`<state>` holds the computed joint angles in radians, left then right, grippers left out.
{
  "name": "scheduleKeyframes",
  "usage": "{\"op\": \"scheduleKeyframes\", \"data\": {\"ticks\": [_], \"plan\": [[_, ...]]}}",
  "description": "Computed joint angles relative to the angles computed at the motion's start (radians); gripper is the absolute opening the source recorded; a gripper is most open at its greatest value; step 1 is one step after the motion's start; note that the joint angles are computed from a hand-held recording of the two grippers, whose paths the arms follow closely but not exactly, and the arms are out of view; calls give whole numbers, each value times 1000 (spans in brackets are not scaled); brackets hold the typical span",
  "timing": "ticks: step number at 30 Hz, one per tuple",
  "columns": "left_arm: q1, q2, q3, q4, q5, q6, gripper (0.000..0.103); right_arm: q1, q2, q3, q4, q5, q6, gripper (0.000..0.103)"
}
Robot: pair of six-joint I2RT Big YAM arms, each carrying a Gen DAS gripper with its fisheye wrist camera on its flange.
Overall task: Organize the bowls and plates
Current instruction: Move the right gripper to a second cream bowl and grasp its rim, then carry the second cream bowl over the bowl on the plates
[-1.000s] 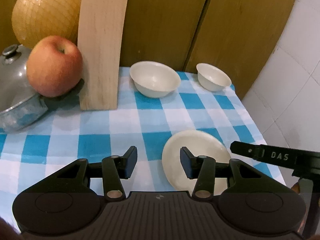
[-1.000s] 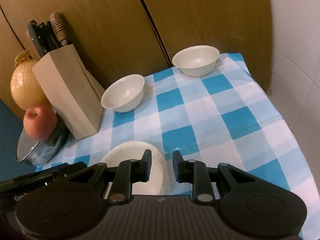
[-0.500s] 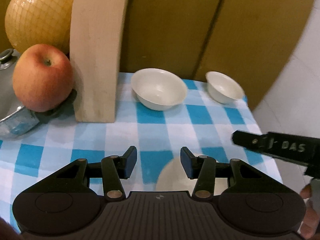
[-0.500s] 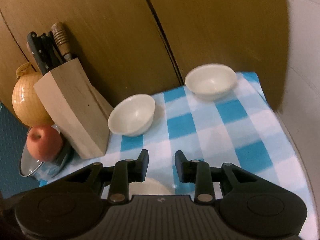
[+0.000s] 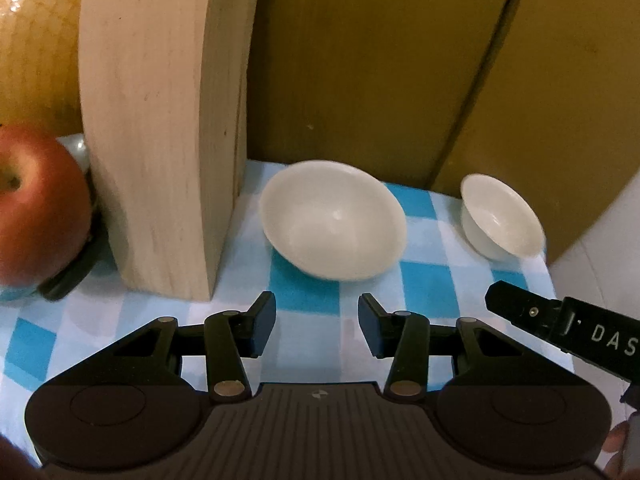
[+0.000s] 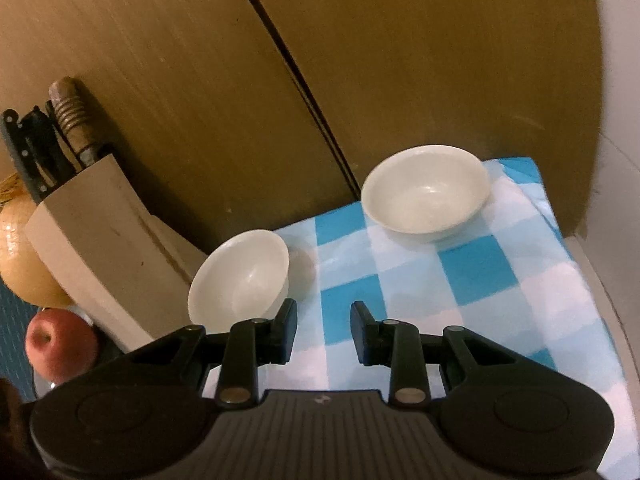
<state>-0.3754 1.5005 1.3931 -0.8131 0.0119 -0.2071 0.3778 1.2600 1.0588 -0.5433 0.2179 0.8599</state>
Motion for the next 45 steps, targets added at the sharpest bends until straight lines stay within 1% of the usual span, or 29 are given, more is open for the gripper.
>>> {"op": "scheduleKeyframes", "data": {"ticks": [2,5,8,11,12,14,17,19,21,25,27,30,32,33,35,36,37,38,41,45], "plan": [[2,22,15,5,-15,-37,54,-10,39,22,7,-19,-19,25],[19,61,44,-19,22,-102,53,-22,83,46,31,-42,-35,25],[29,83,56,6,40,-149,52,-30,106,61,54,-46,-55,25],[21,87,48,45,42,-158,52,-44,115,65,70,-57,-68,25],[16,94,53,52,48,-159,54,-49,114,61,80,-65,-65,25],[14,87,49,54,83,-149,56,-61,112,53,101,-81,-63,25],[12,69,38,76,82,-155,58,-70,132,69,108,-82,-74,25],[6,70,46,95,62,-156,59,-70,153,88,101,-70,-74,25],[-5,89,67,90,20,-149,59,-76,170,100,100,-80,-78,25],[-6,128,89,90,3,-211,57,-89,179,95,138,-121,-70,25],[-14,146,102,91,-27,-219,53,-94,199,111,128,-134,-54,25],[-13,156,101,102,-37,-234,52,-101,232,132,123,-150,-32,25],[-14,161,104,99,-55,-227,52,-107,247,144,124,-169,-26,25],[-16,168,109,96,-65,-225,49,-108,257,155,117,-182,-26,23],[-18,186,126,89,-75,-211,45,-108,273,172,106,-209,-26,14],[-16,188,128,87,-79,-198,41,-107,277,174,109,-220,-32,13],[-17,192,132,82,-88,-184,40,-105,281,176,109,-224,-32,10],[-16,196,134,79,-89,-173,37,-104,282,176,109,-228,-35,7],[-10,206,144,63,-73,-146,32,-100,276,175,100,-228,-51,7],[-13,191,125,70,-68,-91,30,-89,240,155,81,-210,-64,7]]}}
